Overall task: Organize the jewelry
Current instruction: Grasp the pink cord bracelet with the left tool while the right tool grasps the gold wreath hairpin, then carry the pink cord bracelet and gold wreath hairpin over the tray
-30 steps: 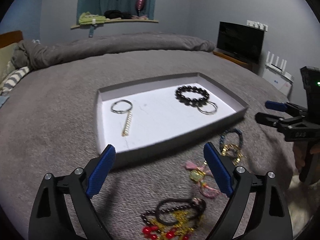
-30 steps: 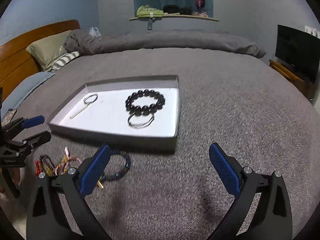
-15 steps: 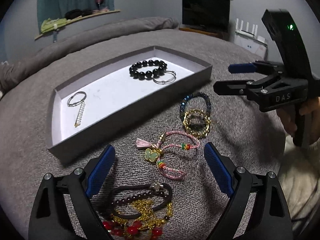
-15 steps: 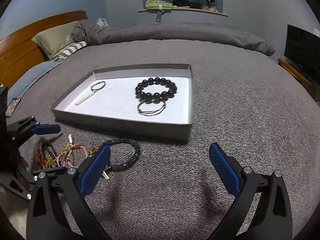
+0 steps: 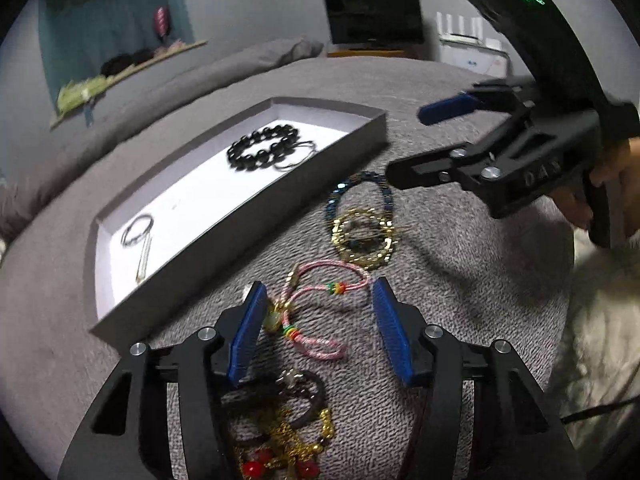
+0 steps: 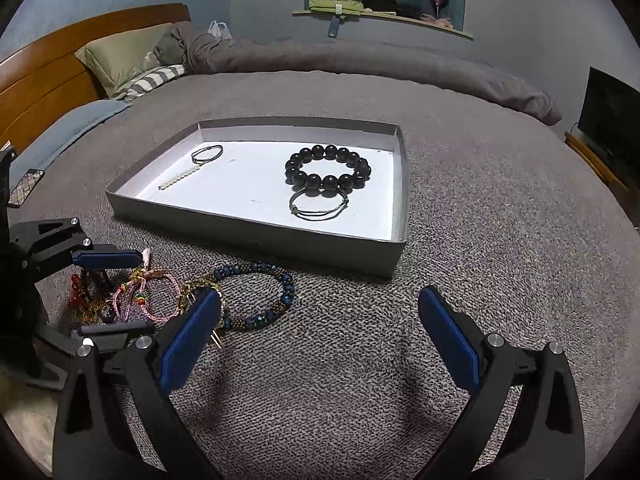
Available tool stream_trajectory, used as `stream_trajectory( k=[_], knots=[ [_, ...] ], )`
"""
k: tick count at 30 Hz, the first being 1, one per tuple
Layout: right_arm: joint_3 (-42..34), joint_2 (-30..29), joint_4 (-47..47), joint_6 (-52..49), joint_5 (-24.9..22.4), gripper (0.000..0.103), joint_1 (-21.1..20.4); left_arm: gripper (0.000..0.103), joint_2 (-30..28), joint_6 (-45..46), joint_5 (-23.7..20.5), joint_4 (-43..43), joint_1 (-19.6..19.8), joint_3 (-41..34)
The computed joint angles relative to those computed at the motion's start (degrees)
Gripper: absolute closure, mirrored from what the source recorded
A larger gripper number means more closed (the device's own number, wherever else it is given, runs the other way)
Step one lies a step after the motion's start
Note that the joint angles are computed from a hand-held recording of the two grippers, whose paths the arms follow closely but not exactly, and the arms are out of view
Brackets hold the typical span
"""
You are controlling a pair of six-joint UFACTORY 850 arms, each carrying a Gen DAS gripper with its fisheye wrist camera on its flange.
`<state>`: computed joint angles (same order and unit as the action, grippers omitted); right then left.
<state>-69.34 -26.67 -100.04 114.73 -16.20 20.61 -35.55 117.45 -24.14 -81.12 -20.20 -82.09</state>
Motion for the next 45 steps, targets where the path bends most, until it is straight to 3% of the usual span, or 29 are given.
stream_trajectory(
  k=[3, 4, 5, 8, 13, 18, 24, 27, 30, 35, 45],
  knots=[
    [-0.1, -0.1, 0.9, -1.1, 0.5, 0.006, 0.0, 0.059, -0.8, 0.2, 2.3, 0.1, -0.5, -0.7],
    [-0.2, -0.1, 1.0, -1.6, 0.7, 0.006, 0.0, 0.068, -1.0, -1.8, 2.1, 1.5, -0.3, -1.2],
    [-0.2, -0.2, 1.0, -1.8, 1.0, 0.006, 0.0, 0.080, -1.3, -4.0, 1.6, 2.8, 0.0, -1.8],
    [-0.1, 0.0, -2.0, -0.4, 3.1, 0.011, 0.0, 0.097, -2.3, -13.2, -1.9, 8.1, 1.3, -4.4],
    [-0.5, -0.6, -4.7, -3.3, 5.9, 0.024, 1.2, 0.097, -2.5, -16.9, -2.0, 9.6, 1.8, -5.2],
    [-2.0, -2.3, 2.4, -14.2, 7.1, 0.033, 2.9, 0.097, -2.3, -18.5, -2.6, 9.3, 2.1, -5.4],
    [-3.0, -3.8, 8.4, -22.1, 5.3, 0.043, 4.0, 0.097, -2.3, -19.4, -3.0, 9.8, 2.3, -5.5],
    [-2.8, -3.9, 4.0, -17.9, 4.2, 0.049, 4.1, 0.097, -2.4, -19.9, -3.2, 10.1, 2.3, -5.6],
    [-2.8, -3.9, 3.4, -16.7, 3.6, 0.061, 3.9, 0.097, -2.4, -20.4, -3.6, 10.4, 2.5, -5.8],
    [-2.6, -3.6, 1.4, -13.8, 4.8, 0.061, 3.5, 0.097, -2.4, -20.4, -4.0, 10.2, 2.9, -6.0],
    [-0.7, -1.3, -17.3, 7.0, 5.9, 0.061, 3.0, 0.097, -1.4, -17.7, -5.7, 6.3, 3.6, -5.4]
  ],
)
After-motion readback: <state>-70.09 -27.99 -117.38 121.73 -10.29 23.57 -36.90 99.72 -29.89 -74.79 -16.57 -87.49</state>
